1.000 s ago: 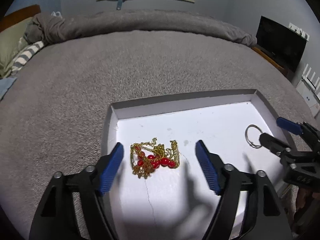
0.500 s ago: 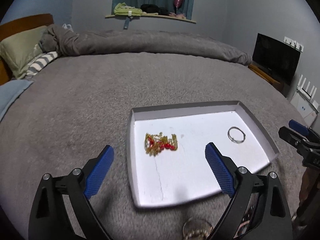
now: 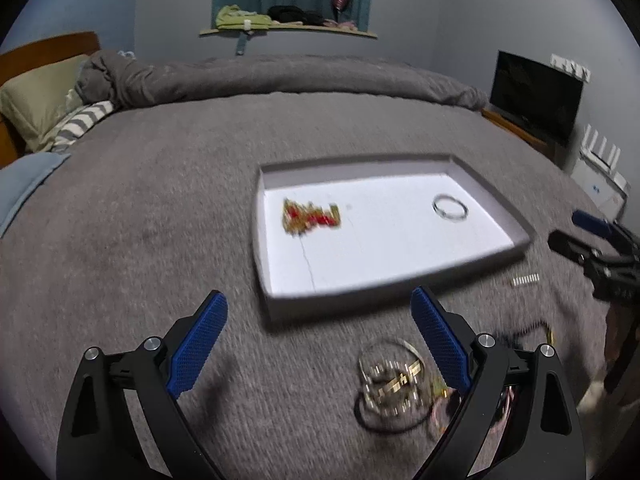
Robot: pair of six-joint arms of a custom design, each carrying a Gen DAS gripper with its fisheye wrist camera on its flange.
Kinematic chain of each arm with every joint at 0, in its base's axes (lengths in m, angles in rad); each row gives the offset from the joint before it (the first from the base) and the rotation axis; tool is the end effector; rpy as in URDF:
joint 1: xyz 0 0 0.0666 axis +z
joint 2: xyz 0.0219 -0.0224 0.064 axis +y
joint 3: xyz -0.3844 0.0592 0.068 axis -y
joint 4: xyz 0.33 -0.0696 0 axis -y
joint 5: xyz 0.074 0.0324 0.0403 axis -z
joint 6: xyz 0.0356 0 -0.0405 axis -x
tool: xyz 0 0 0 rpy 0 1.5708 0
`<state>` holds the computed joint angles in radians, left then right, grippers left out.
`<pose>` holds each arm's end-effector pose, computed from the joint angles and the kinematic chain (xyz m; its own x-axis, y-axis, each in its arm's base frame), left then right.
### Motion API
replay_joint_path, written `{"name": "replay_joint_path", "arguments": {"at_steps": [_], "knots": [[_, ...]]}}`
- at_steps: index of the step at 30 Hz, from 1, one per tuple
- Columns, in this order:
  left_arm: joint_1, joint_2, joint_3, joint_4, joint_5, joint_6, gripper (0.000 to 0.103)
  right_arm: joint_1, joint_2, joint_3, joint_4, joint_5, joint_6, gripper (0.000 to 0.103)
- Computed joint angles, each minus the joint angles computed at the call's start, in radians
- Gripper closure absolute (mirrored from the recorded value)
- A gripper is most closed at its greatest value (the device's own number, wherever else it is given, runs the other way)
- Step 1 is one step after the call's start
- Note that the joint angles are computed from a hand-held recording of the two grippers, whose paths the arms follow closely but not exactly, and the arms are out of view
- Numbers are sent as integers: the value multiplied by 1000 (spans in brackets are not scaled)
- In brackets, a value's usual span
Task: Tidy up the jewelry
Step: 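Open both tools and pull them back from the box toward the pile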
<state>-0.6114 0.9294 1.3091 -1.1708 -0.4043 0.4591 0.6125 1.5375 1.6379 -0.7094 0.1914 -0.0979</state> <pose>0.1943 -0.1196 0.5256 -0.6555 -0.0380 -0.7542 0.0120 0.9981 -0.0608 0.4089 0.2785 0.4876 -0.5085 -0.2400 -0.8269 -0.3889 0.9208 -0.0281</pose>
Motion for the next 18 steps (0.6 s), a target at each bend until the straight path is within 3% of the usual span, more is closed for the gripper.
{"name": "replay_joint_path", "arguments": {"at_steps": [11, 18], "knots": [[-94, 2, -56, -18, 27, 7, 8, -20, -21, -80, -44, -57, 5, 6], [-84, 15, -78, -15, 64, -11, 8, -9, 14, -64, -53, -60, 20, 9]]}}
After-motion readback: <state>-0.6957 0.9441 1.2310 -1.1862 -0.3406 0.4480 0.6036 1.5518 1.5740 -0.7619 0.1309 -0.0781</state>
